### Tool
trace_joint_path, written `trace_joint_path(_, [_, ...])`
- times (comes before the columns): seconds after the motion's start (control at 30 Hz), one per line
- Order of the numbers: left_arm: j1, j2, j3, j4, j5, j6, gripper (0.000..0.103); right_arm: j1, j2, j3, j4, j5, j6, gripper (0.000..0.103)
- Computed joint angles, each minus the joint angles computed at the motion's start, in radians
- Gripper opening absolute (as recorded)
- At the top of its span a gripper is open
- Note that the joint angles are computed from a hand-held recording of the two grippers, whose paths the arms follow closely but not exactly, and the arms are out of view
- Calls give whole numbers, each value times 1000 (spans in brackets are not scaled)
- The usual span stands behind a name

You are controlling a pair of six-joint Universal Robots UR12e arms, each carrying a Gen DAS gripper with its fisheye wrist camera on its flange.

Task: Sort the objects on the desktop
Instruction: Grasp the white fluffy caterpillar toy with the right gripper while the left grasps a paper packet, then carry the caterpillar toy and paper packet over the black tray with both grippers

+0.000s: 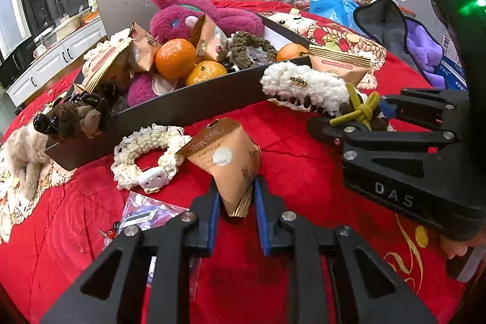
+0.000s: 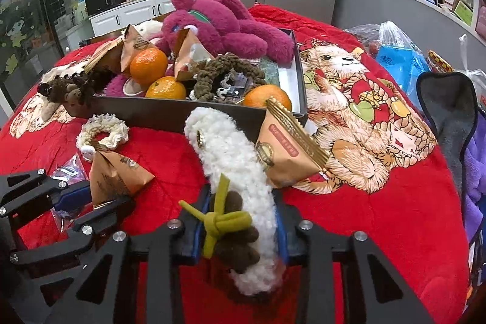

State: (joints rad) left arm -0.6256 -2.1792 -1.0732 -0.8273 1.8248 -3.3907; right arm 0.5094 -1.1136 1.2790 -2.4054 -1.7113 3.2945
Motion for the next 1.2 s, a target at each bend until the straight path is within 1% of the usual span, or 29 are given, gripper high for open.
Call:
trace_joint_path(0.23, [0, 4, -5, 3, 3, -3, 21, -1, -5, 6, -22, 22, 0, 36])
trace_joint_path(0.43, [-2, 7, -10, 16, 16, -6, 21, -3, -13, 18, -60, 41, -1, 36])
trace_joint_path(0.67, [-8, 18, -23, 66, 42, 7, 20, -6, -25, 34, -122, 76, 6, 36])
trace_joint_path(0.77, [-8, 22, -25, 77, 43, 2, 20, -9, -27, 35, -126, 98, 5, 36])
trace_joint_path(0.87, [-9, 23, -25, 86, 50, 0, 20, -7, -30, 40, -146, 83, 9, 36])
trace_joint_path(1.03, [-9, 28, -28, 109, 61, -3, 20, -9, -38, 53, -193, 81, 28, 36])
trace_joint_path(1.2, [-8, 36, -34, 133, 70, -4, 20, -5, -40, 59, -246, 76, 29, 36])
